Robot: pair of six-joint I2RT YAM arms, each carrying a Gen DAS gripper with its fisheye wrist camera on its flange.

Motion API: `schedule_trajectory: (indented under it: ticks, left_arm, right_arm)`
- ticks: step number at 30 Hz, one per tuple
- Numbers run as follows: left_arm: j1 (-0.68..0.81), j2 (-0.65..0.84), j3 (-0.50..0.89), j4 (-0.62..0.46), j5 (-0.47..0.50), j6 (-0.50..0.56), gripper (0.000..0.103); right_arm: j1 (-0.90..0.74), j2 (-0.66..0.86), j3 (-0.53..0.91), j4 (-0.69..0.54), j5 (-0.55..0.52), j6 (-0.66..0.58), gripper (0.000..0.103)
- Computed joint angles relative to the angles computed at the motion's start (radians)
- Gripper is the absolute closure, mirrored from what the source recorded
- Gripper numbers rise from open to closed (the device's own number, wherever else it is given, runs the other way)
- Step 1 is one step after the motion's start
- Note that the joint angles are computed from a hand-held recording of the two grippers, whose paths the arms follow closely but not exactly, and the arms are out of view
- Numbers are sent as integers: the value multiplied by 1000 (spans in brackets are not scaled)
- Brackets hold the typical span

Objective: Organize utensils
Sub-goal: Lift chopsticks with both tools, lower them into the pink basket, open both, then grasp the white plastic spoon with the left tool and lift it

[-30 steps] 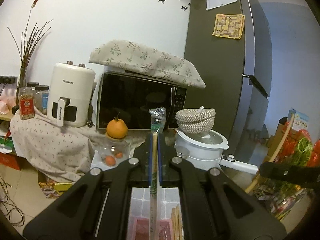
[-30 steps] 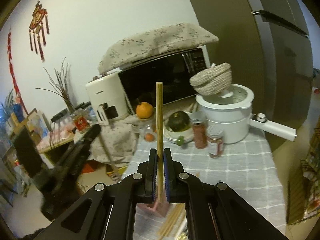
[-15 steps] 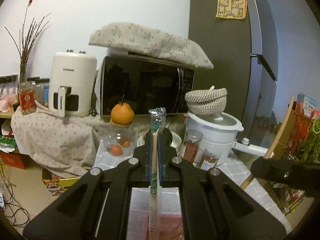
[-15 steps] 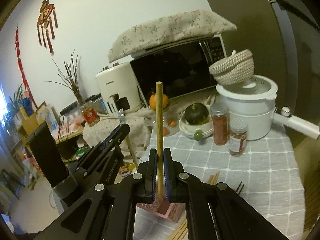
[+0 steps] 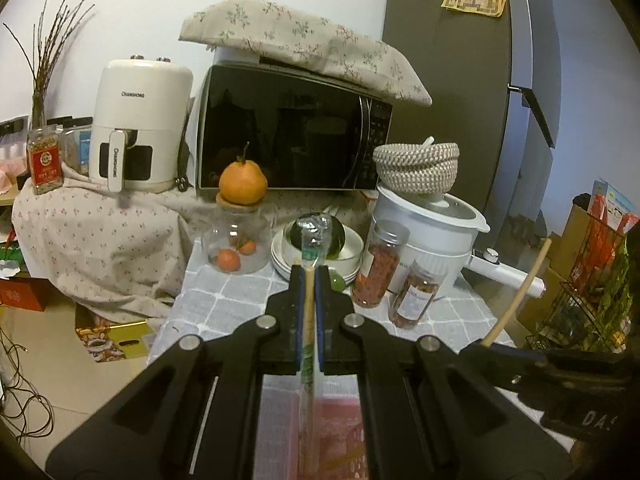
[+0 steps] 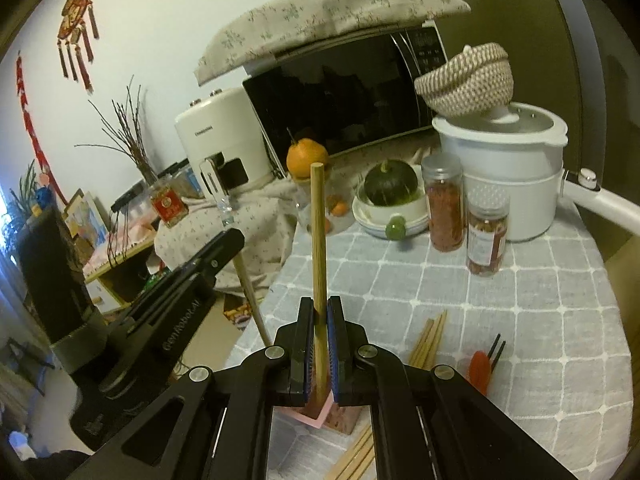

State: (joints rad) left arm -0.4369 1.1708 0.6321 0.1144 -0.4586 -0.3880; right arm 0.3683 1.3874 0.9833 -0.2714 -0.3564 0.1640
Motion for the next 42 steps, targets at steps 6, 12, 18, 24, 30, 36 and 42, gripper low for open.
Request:
schedule_trajectory:
  ticks: [6, 12, 18, 24, 30, 36, 42]
  left_arm:
    - [6, -16, 4, -41, 15, -16, 97]
    - [2, -58, 21, -110, 28, -39, 84]
    - [-35, -148, 34, -195, 11, -64, 61]
    - [-73, -210, 55, -290, -5, -90, 42]
    - [-110, -263, 69, -402, -30, -123, 25]
    - [-165, -285, 82, -526, -53, -164, 11]
    - [-222, -267, 79, -616, -27, -212, 5]
  right_arm:
    - [1, 11, -1, -5, -6, 8, 95]
    - [-29, -20, 5, -23, -43, 28, 89]
    - [-89, -100, 8, -54, -104, 46, 79]
    - [-167, -196, 14, -130, -147, 20, 61]
    - [-269, -251, 17, -223, -171, -48, 53]
    - [-370, -269, 8, -321, -145, -159, 43]
    - [-441, -269, -18, -393, -101, -254, 31]
